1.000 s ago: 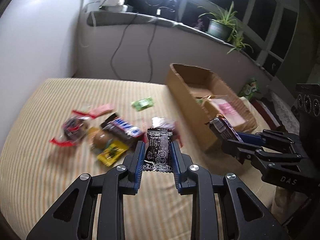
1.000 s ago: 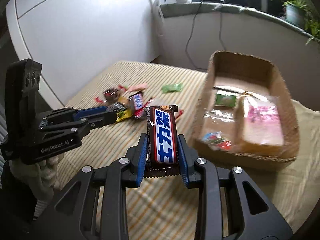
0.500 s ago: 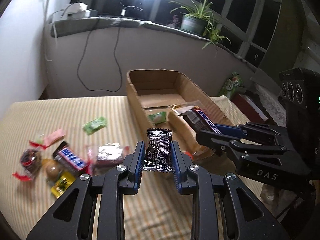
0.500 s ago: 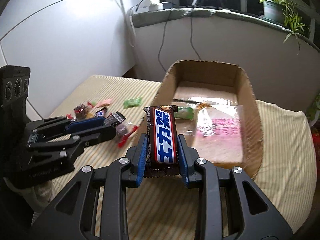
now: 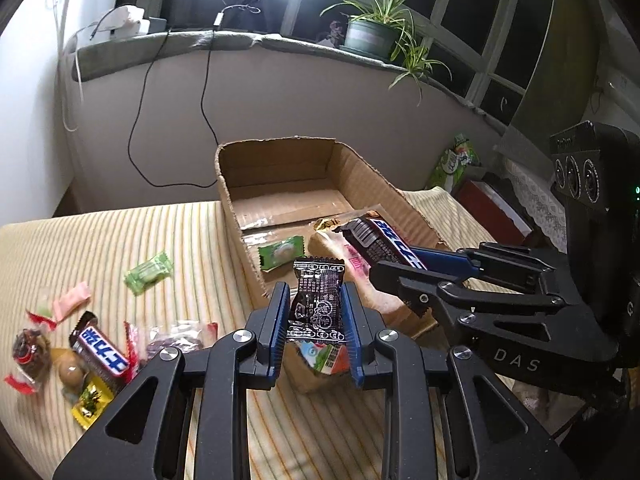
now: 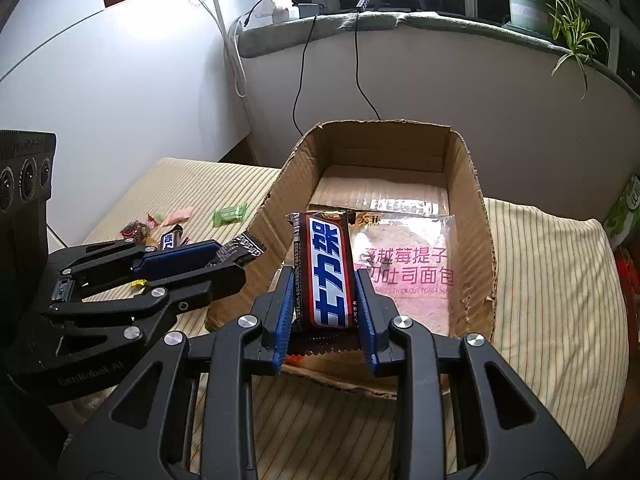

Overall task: Organize snacks
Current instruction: 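Lower the chocolate packet and Snickers bar into the box and release both, then withdraw both open grippers from the box toward the snack pile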

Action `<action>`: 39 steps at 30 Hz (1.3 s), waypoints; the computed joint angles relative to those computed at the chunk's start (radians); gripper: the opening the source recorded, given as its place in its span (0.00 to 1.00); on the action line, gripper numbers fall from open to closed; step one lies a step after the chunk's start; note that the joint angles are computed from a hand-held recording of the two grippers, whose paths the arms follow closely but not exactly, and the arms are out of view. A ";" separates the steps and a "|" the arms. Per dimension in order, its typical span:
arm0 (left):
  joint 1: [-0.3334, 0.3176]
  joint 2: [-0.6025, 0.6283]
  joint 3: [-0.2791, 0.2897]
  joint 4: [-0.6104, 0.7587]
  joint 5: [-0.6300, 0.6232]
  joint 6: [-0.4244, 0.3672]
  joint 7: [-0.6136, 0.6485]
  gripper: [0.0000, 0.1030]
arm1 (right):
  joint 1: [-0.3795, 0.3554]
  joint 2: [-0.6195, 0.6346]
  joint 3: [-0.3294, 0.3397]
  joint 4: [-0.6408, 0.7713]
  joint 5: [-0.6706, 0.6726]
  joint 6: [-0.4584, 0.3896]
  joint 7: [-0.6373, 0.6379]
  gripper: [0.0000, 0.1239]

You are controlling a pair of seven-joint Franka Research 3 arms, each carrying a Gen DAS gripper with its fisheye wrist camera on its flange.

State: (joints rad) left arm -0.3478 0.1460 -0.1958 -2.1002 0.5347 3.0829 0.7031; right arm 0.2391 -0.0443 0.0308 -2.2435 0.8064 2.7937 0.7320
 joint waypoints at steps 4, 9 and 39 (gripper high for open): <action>-0.002 0.011 -0.004 0.016 -0.006 -0.009 0.012 0.24 | 0.000 0.001 0.000 0.002 -0.002 -0.001 0.002 0.24; 0.000 0.017 -0.008 0.023 -0.018 -0.013 0.018 0.25 | -0.002 0.004 0.000 0.004 -0.010 0.002 0.014 0.24; 0.008 -0.088 0.017 -0.057 0.218 0.003 -0.220 0.35 | 0.027 -0.075 -0.006 -0.064 -0.025 0.073 0.070 0.56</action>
State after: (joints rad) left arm -0.3402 0.0580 -0.1785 -2.1571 0.7523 3.0861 0.4832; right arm 0.2657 -0.1190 0.0247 -2.3072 0.7811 2.8670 0.8020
